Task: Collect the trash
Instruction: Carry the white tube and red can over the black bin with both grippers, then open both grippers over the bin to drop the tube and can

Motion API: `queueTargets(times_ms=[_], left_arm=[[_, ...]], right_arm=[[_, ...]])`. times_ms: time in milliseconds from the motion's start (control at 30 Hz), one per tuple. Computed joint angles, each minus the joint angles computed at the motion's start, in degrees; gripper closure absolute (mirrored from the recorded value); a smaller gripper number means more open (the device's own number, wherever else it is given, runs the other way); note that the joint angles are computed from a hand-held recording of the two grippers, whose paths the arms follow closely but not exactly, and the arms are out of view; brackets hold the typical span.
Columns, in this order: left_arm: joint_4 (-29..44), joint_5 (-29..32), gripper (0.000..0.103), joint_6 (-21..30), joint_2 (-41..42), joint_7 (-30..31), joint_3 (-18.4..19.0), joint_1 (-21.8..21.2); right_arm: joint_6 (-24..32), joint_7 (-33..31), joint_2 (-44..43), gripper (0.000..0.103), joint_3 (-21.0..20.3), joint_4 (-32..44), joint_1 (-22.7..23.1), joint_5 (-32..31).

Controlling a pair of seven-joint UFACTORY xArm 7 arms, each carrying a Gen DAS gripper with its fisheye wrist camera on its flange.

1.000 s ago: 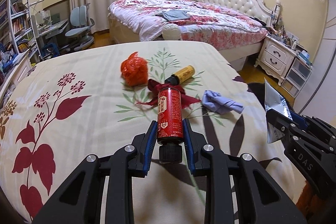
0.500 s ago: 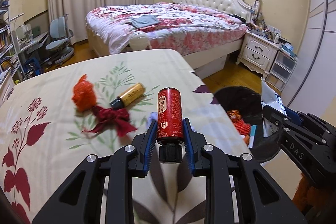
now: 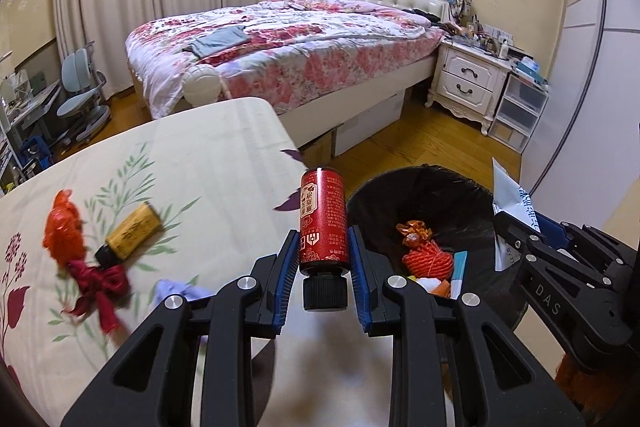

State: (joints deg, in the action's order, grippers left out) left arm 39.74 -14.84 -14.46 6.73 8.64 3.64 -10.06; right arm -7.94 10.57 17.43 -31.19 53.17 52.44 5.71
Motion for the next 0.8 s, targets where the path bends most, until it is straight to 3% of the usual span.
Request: queueTargets(times_ms=[233, 367, 467, 500, 533, 567, 633, 800], left_arm=[[6.8, -6.0, 0.076, 2.2, 6.5, 4.1, 9.0, -11.9], [9.1, -4.1, 0.075, 4.5, 8.6, 2.1, 11.2, -13.9], [10.1, -3.0, 0.074, 5.2, 10.2, 0.4, 16.0, -18.6], [10.1, -2.5, 0.069, 5.5, 10.4, -0.2, 17.1, -19.6], [9.9, -1.9, 0.058, 5.7, 10.3, -0.9, 17.9, -20.3], [9.7, -1.4, 0.051, 5.5, 10.2, -1.6, 18.4, -20.6], [8.8, -1.0, 0.034, 4.2, 9.6, -2.7, 20.0, -22.1], [7.5, -2.3, 0.03, 3.8, 8.3, -2.1, 24.1, -25.9]], right_arm=[[1.9, 2.1, 2.9, 0.077, 6.8, 3.3, -9.1, -2.0], [2.9, 4.6, 4.6, 0.077, 6.5, 4.8, -9.8, -4.5], [3.6, 6.4, 5.4, 0.076, 6.1, 5.2, -10.1, -6.3], [3.6, 6.9, 5.6, 0.073, 6.3, 5.3, -10.5, -6.9], [3.7, 7.5, 5.7, 0.069, 6.1, 5.4, -10.4, -7.4], [3.2, 8.7, 6.2, 0.061, 3.9, 5.1, -8.5, -7.9], [3.0, 10.2, 6.6, 0.058, 0.9, 4.7, -5.7, -8.2], [3.0, 12.1, 6.8, 0.057, -2.5, 4.3, -2.5, -9.2]])
